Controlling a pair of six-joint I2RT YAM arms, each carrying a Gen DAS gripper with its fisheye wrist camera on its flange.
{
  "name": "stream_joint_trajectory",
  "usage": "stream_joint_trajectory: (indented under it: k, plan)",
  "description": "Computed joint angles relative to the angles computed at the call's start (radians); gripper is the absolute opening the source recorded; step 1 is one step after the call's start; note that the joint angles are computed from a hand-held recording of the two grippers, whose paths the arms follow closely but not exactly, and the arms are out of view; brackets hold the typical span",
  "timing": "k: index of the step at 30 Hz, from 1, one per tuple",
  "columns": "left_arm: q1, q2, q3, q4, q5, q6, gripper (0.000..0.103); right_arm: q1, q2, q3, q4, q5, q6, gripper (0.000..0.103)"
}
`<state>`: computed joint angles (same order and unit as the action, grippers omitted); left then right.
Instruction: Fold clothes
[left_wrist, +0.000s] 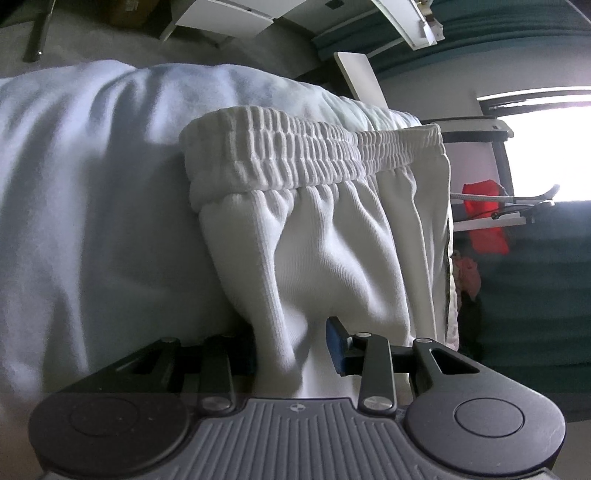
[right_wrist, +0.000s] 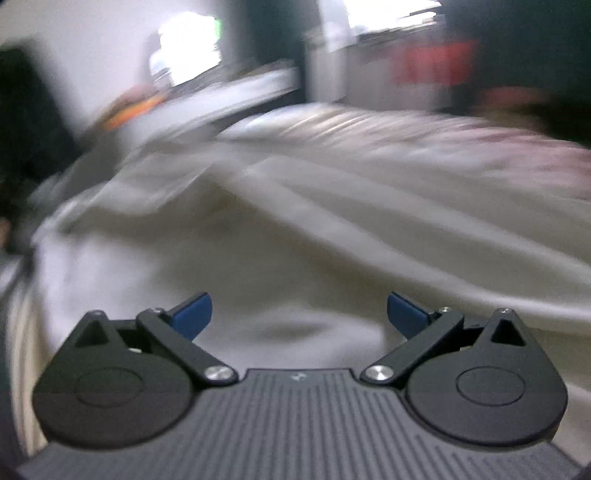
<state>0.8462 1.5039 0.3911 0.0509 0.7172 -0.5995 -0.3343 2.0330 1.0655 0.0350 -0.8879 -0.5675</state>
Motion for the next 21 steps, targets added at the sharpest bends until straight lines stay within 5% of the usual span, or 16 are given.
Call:
stream_joint_trajectory:
  k: [3, 6, 8, 11, 20, 21]
  plan:
    - [0.029, 0.012, 0.013, -0.036, 0.018, 0.035, 0.03, -0.102, -0.103, -0.078, 0.203, 0.114, 0.482, 0.103]
    - [0.063, -0.073, -0.022, -0.043, -0.009, 0.016, 0.029, -0.246, -0.143, 0.014, 0.036, 0.177, 0.696, 0.103]
    - [0.087, -0.125, -0.035, -0.052, -0.005, 0.034, 0.031, -0.338, -0.15, 0.102, -0.139, 0.274, 0.653, 0.103]
    - [0.118, -0.122, -0.034, -0.062, 0.028, 0.045, 0.032, -0.486, -0.134, 0.134, -0.174, 0.326, 0.673, 0.103]
    - [0.157, -0.081, -0.02, -0.073, 0.065, 0.037, 0.032, -0.776, -0.037, 0.08, -0.141, 0.221, 1.031, 0.1]
    - [0.16, -0.075, -0.02, -0.068, 0.068, 0.035, 0.032, -0.773, -0.006, 0.104, -0.153, 0.219, 1.04, 0.088]
